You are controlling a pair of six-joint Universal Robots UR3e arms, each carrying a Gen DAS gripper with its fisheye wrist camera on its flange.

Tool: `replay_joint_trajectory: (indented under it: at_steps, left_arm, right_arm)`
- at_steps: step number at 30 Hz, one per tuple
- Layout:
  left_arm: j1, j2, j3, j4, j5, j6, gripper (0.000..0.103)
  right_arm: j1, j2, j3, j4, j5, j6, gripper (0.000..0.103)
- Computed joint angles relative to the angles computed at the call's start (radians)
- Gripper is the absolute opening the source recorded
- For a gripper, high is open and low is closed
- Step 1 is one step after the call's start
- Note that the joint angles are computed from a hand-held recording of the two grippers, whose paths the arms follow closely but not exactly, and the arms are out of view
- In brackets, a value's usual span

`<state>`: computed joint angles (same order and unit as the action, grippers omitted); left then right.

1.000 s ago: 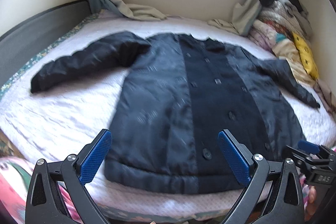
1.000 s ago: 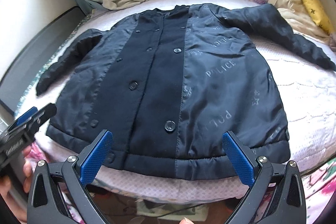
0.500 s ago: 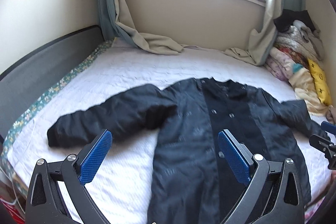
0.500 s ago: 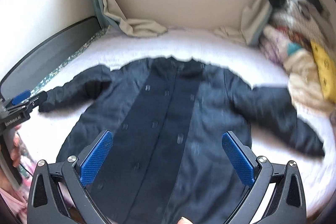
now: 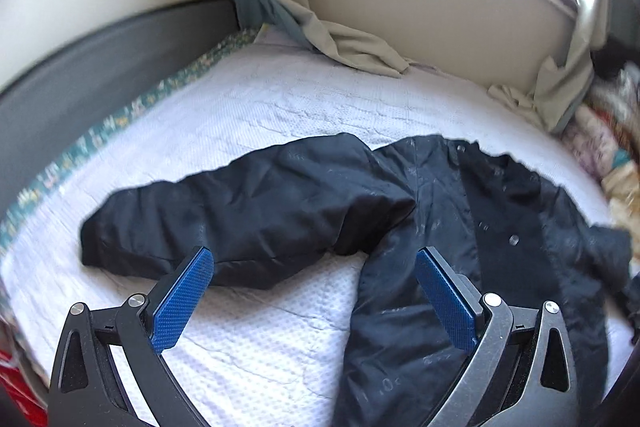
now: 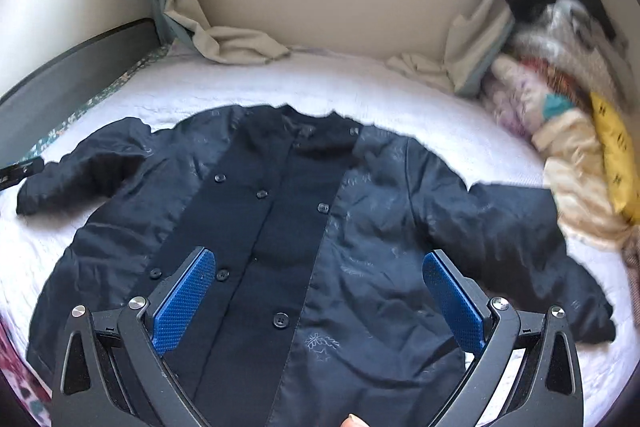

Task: Fold large clothes
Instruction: 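Grasp the coat sleeve with the left tool and fold it across the coat body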

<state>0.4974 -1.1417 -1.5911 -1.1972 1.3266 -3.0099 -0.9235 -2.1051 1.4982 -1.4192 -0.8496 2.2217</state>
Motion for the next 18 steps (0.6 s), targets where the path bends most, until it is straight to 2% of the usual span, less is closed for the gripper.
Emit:
replay_joint_trajectory:
  at_steps: [3,8,11,14,17,18]
  left_arm:
    - [0.084,-0.005,0.009,-0.054,-0.071,-0.003,0.102]
    - [0.151,-0.018,0.007,-0.116,-0.096,-0.015,0.102]
    - [0.220,-0.022,0.006,-0.147,-0.098,-0.044,0.102]
    - [0.370,-0.019,-0.002,-0.240,-0.198,-0.050,0.102]
    - [0.539,-0.003,-0.032,-0.374,-0.352,-0.013,0.097]
    - [0.613,0.002,-0.049,-0.461,-0.430,0.025,0.096]
  right_arm:
    - [0.034,0.078,-0.038,0.018,-0.019,0.048,0.103]
    - [0.090,0.177,-0.096,0.073,-0.057,0.119,0.103]
    - [0.122,0.182,-0.085,0.057,-0.087,0.140,0.103]
    - [0.132,0.172,-0.078,0.057,-0.100,0.136,0.103]
    - [0.108,0.148,-0.078,0.090,-0.087,0.106,0.103]
    - [0.095,0.138,-0.077,0.099,-0.082,0.096,0.103]
